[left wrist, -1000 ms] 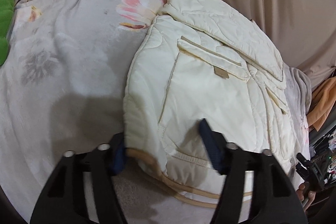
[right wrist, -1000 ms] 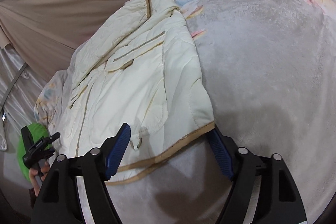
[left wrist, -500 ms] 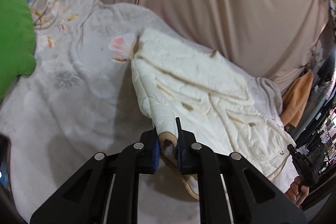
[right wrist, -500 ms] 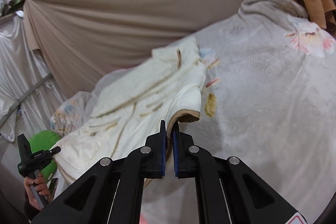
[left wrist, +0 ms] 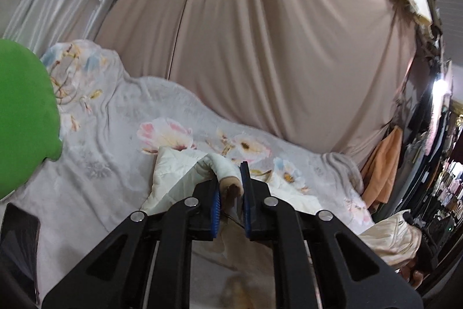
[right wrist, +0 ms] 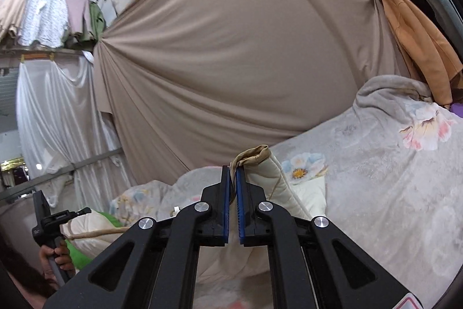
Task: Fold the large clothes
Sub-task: 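Grasp the hem piping with both tools and lift it, then fold the hem up toward the collar with both tools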
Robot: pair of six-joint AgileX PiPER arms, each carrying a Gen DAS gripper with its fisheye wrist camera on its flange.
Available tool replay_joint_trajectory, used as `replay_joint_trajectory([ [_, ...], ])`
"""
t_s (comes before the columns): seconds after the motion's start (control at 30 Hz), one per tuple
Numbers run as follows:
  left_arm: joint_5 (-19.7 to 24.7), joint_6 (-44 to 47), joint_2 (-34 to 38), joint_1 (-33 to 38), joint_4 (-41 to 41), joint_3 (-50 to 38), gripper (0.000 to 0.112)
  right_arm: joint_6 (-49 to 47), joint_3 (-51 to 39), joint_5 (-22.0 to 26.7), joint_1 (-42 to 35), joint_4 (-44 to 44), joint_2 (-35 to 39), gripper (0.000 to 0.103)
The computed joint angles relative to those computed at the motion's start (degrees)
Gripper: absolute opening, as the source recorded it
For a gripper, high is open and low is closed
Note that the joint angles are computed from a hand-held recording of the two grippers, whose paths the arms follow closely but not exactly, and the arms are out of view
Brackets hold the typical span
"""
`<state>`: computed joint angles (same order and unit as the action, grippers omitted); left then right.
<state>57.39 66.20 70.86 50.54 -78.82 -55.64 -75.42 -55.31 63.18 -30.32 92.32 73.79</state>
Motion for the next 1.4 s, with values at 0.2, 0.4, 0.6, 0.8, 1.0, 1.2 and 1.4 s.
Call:
replay_joint_trajectory([
  [0.2, -21.5, -10.1, 12.8, -17.2, 10.1, -13.2, 0.011, 9.4, -17.2, -18.2, 15.5, -5.9, 12.7, 0.004],
  [0.4, -28.4, -38.5, 31.2, -27.2, 39.5, -33.4, 0.012, 35.3, -39.3, -29.2, 26.3, -29.6, 28.9, 0.004],
  [0.6, -28.0, -59.5, 44.2, -33.0, 64.4, -45.2, 0.013, 59.0, -58.8, -26.2, 30.3, -52.5, 45.3, 0.004],
  [0.8, -27.1, -59.3, 49.7, -33.6, 65.3, -48.8, 0.014, 66.5, -70.1, -19.2, 30.9, -59.7, 55.5, 0.004],
  [1.0, -27.9, -54.8, 51.5, -32.8, 59.1, -48.6, 0.015, 70.1, -75.9, -14.9, 32.6, -66.0, 59.6, 0.004],
  [1.2, -28.3, -51.3, 51.7, -32.2, 55.0, -47.9, 0.015, 73.8, -84.2, -9.0, 34.1, -71.9, 64.0, 0.005],
  [1.4, -28.3, -46.3, 51.4, -30.9, 47.7, -46.9, 0.016, 71.3, -82.9, -9.8, 32.7, -67.0, 64.0, 0.007],
])
